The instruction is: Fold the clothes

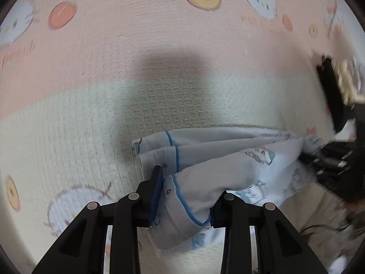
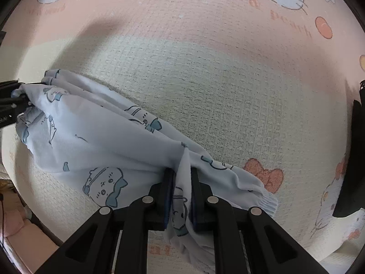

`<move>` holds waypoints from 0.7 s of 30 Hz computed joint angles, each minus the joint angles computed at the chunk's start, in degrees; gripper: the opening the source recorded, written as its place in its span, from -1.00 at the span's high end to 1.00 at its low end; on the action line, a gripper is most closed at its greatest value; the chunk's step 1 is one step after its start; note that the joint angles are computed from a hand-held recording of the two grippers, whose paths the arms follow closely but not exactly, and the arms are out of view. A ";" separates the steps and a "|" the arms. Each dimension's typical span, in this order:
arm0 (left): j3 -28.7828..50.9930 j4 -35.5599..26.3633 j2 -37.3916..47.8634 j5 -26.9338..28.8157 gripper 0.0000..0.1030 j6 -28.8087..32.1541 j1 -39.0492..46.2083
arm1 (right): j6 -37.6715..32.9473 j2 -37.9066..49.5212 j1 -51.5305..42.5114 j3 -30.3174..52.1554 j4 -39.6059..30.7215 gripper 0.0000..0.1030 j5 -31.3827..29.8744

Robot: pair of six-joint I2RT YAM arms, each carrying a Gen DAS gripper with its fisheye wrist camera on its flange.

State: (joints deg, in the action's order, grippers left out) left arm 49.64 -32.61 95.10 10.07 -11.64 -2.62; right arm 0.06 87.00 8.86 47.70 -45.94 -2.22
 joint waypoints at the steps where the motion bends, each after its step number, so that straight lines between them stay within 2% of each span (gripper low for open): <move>1: -1.39 0.32 -2.01 1.31 0.31 -0.74 0.83 | 0.04 -0.03 -0.10 -0.11 0.25 0.79 0.14; 3: -4.19 0.76 -6.32 0.77 0.19 -2.33 1.21 | 0.72 0.45 -0.11 0.12 0.46 0.79 0.69; 6: -8.51 1.22 -13.48 -0.16 0.18 -4.08 2.04 | 1.78 0.78 1.52 0.35 0.52 0.79 2.51; 9: -12.34 0.79 -19.78 2.86 0.17 -5.64 4.11 | 2.46 1.01 3.02 0.50 0.74 0.79 4.12; 11: -12.94 -0.15 -21.61 2.24 0.16 -4.27 5.25 | 2.74 1.10 2.86 0.45 1.01 0.78 3.87; 14: -13.38 3.64 -18.41 -3.67 0.16 -6.07 1.66 | 3.08 0.55 2.63 -0.25 1.73 0.78 3.10; 15: -13.79 4.95 -17.71 -3.62 0.16 -7.39 1.10 | 3.15 0.29 2.54 -0.53 2.02 0.77 2.85; 19: -16.22 11.63 -15.95 2.44 0.16 -11.16 2.66 | 1.68 -2.91 2.65 -3.71 4.47 0.75 3.38; 21: -15.41 14.44 -13.31 1.40 0.16 -12.00 1.85 | 1.55 -3.60 3.23 -4.42 4.81 0.74 3.58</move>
State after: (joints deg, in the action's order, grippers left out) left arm 34.24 -18.17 81.79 11.47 -23.64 -0.76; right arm 1.60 83.40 12.08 43.27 -41.12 1.36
